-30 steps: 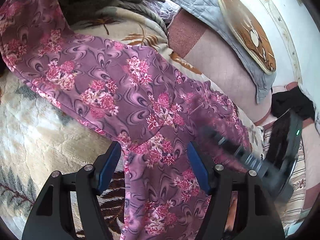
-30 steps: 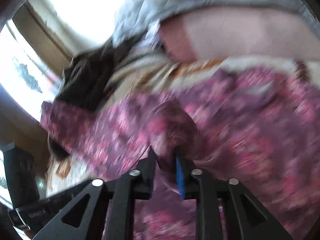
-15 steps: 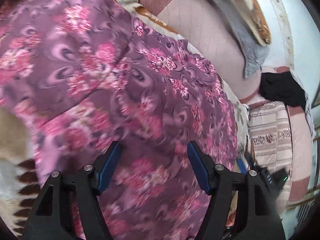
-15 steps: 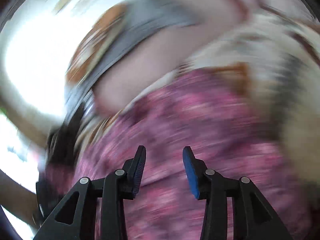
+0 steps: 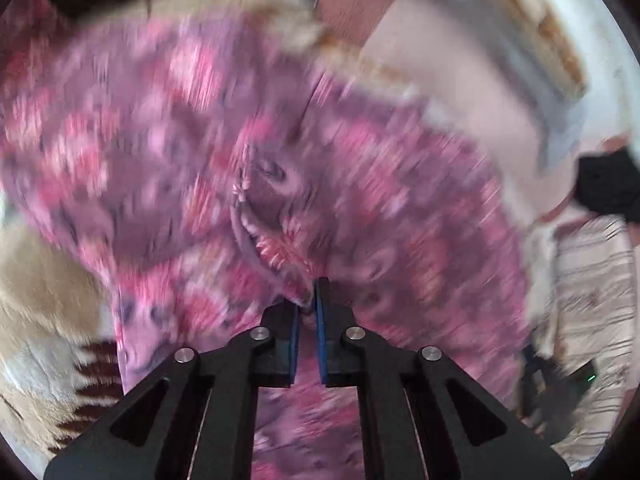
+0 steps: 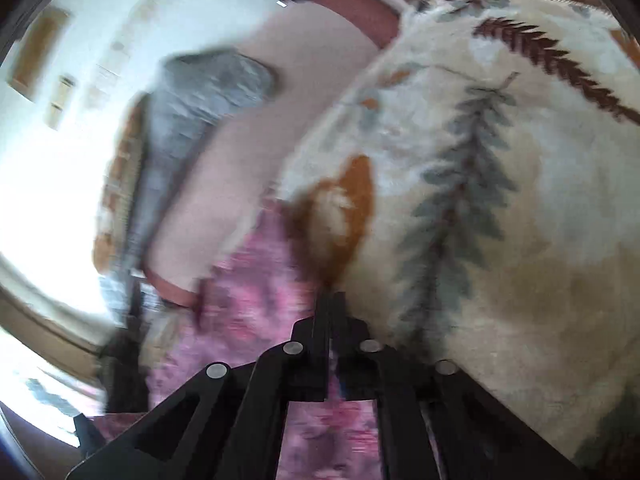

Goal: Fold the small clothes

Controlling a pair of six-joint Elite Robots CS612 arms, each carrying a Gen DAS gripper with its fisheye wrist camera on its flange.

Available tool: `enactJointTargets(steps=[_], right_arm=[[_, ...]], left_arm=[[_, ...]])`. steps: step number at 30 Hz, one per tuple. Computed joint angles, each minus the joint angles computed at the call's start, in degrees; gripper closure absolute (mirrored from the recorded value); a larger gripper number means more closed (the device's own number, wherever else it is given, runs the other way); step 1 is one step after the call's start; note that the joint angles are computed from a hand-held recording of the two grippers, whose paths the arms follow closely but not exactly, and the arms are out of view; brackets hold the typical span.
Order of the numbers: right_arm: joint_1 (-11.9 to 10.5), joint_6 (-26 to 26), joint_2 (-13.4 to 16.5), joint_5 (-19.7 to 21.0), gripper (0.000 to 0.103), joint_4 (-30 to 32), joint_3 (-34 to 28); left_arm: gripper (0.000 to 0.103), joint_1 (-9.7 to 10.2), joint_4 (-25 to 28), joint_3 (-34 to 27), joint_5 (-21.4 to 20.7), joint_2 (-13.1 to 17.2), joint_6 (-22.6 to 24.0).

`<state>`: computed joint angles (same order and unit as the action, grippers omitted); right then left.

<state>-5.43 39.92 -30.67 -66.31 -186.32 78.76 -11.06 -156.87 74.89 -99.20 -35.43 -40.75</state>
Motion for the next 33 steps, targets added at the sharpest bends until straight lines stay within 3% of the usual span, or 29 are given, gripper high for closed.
enactJointTargets(steps=[3,4,6,8,9,11,12,14,17,19,20,22,25,28,30,33], right_arm=[[-0.62,3.52,0.36,2.19,0.096,-8.82,1.35],[-0.68,2.54,0.46,3.56,0.095,-10.14,1.11],[-0.61,0.29,0.84,6.68,0.085,-10.66,-0.01],[-0.22,-1.20,1.43,8.45,0.071,-7.64,-1.09],[0.06,-2.74,1.34,7.92,0.071,-3.14,-1.46],[0.31,-4.10,1.74,7.81,0.088,1.95,-2.29],[0.51,-4.08,1.13,6.07,0.090,1.78,-1.77],[0.86,-5.87,0.31,4.79,0.085,-0.53,-1.16],[1.43,-9.48,0.43,6.56,0.075,-5.75,-1.22],[1.50,-11.76,1.06,10.24,0.069,-2.24,-2.54],[1.87,-14.06,1.03,10.06,0.069,2.66,-3.08],[2.33,-16.11,1.24,8.65,0.071,5.80,-3.00],[2.68,-16.45,1.10,7.37,0.069,4.61,-2.79],[2.91,-16.70,1.15,6.61,0.067,3.05,-2.32],[3.14,-17.10,1.09,6.02,0.066,2.76,-2.16],[3.74,-17.37,1.30,5.26,0.063,2.83,-2.84]], left_arm=[[0.096,0.24,-7.13,3.56,0.57,-1.64,-3.88],[0.096,0.43,-11.67,4.93,0.45,-2.06,-5.88],[0.089,0.39,-14.18,5.45,1.00,-2.32,-6.41],[0.077,0.07,-11.54,4.07,1.86,-1.85,-4.06],[0.076,-0.23,-8.20,2.82,2.77,-1.34,-2.56],[0.076,-0.50,-1.19,0.14,2.86,0.07,0.66],[0.076,-0.67,-0.19,-0.57,3.47,0.72,1.48],[0.074,-1.00,-1.41,0.02,4.81,0.20,2.89],[0.074,-0.38,-3.61,0.99,1.69,-0.33,2.61],[0.074,0.29,-5.15,2.26,0.87,-1.17,1.82],[0.073,0.72,-5.49,3.01,1.20,-1.72,1.89],[0.069,1.48,-5.90,4.88,4.38,-3.28,1.99],[0.061,2.83,-5.08,7.14,12.74,-5.80,1.89],[0.059,5.09,-3.71,9.23,20.16,-8.07,-0.85],[0.059,6.97,-3.73,10.19,23.57,-9.34,-3.60],[0.046,9.55,-5.44,11.28,25.66,-10.50,-6.88]])
